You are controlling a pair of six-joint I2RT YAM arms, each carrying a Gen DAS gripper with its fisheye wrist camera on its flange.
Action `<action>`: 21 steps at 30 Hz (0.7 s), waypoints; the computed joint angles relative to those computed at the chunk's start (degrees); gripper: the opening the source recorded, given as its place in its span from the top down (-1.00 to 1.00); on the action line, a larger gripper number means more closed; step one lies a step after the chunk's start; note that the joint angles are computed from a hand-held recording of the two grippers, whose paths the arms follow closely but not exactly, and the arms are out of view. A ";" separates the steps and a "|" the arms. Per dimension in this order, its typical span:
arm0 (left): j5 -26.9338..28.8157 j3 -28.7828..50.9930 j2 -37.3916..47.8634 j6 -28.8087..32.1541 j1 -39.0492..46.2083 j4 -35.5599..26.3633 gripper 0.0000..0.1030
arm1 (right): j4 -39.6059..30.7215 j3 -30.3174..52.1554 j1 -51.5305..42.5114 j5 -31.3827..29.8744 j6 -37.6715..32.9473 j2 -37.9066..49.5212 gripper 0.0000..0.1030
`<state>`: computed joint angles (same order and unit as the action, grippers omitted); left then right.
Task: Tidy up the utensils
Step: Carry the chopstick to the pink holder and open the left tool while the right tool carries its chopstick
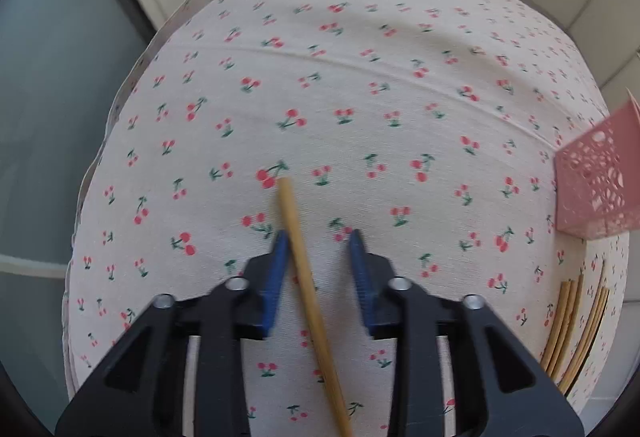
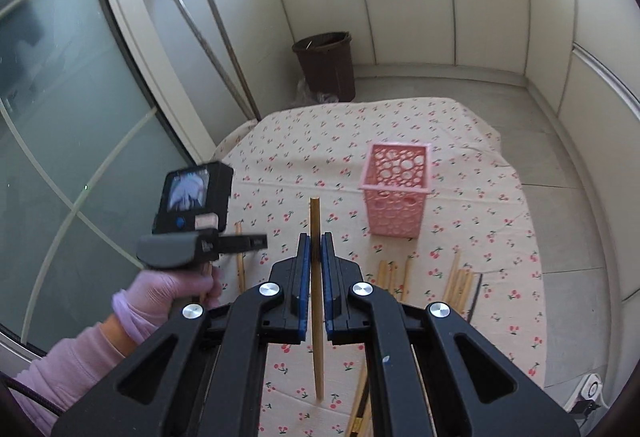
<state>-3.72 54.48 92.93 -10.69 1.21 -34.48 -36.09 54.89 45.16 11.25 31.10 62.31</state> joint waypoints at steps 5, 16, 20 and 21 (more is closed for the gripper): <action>6.67 -3.19 -3.37 0.09 2.89 2.11 0.87 | -1.91 -0.62 -3.49 -2.04 -0.48 -6.57 0.89; 14.18 -0.03 -29.34 -0.61 6.66 -4.68 0.88 | -4.37 4.11 -19.02 -9.31 -1.65 -15.41 0.89; 15.38 5.81 -32.23 -5.42 3.64 -4.98 0.88 | -4.21 9.59 -27.78 -13.63 -2.74 -13.44 0.89; 15.49 7.34 -32.56 -6.67 2.35 -4.82 0.88 | -3.80 10.89 -29.53 -14.37 -2.81 -12.66 0.89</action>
<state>11.77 61.81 60.37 -17.35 3.55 -39.30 -39.89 65.78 15.64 -3.12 28.30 49.65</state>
